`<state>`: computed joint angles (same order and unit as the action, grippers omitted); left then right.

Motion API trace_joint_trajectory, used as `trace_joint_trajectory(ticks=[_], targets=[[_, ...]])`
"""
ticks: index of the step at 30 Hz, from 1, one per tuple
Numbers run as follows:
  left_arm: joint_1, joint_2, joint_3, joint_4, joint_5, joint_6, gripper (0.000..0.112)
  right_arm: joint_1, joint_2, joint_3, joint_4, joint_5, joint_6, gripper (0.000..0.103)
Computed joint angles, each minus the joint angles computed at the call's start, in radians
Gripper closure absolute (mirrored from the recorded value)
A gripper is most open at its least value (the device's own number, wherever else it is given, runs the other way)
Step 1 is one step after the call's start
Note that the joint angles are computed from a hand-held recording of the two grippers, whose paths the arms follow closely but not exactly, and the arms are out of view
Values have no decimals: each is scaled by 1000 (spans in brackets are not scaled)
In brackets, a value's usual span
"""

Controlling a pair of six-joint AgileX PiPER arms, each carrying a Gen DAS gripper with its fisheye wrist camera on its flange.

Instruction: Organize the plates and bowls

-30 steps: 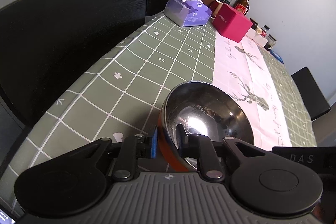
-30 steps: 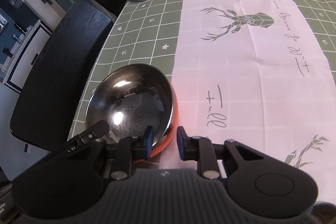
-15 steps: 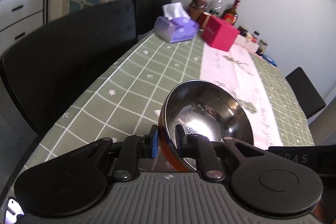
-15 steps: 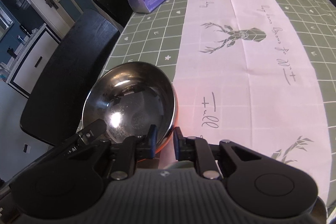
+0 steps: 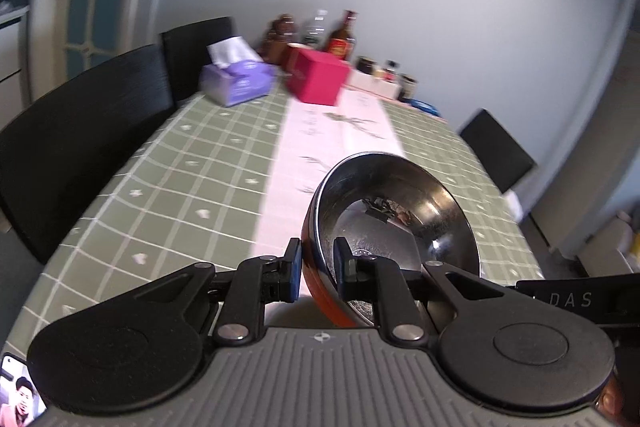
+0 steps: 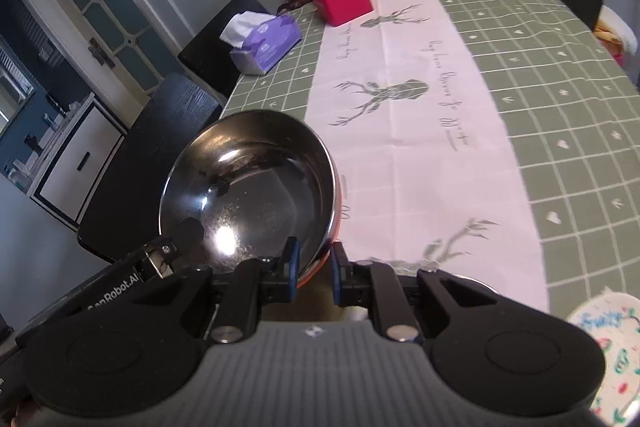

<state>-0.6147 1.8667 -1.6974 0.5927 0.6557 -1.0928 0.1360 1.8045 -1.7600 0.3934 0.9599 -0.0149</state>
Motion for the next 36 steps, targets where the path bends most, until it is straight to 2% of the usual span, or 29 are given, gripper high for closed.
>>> trace_joint_trajectory(ticks=[5, 14, 21, 29, 36], targets=[[-97, 17, -19, 52, 12, 20, 94, -83, -127, 161, 11, -7, -49, 89], [-194, 51, -55, 1, 55, 108, 94, -227, -234, 337, 70, 51, -125, 89], [-183, 60, -82, -136, 89, 194, 94, -280, -255, 371, 111, 94, -169, 89], [-166, 91, -171, -234, 227, 289, 94, -296, -229, 361, 156, 131, -204, 89], [-124, 168, -280, -355, 320, 366, 94, -300, -185, 348, 164, 124, -202, 89]])
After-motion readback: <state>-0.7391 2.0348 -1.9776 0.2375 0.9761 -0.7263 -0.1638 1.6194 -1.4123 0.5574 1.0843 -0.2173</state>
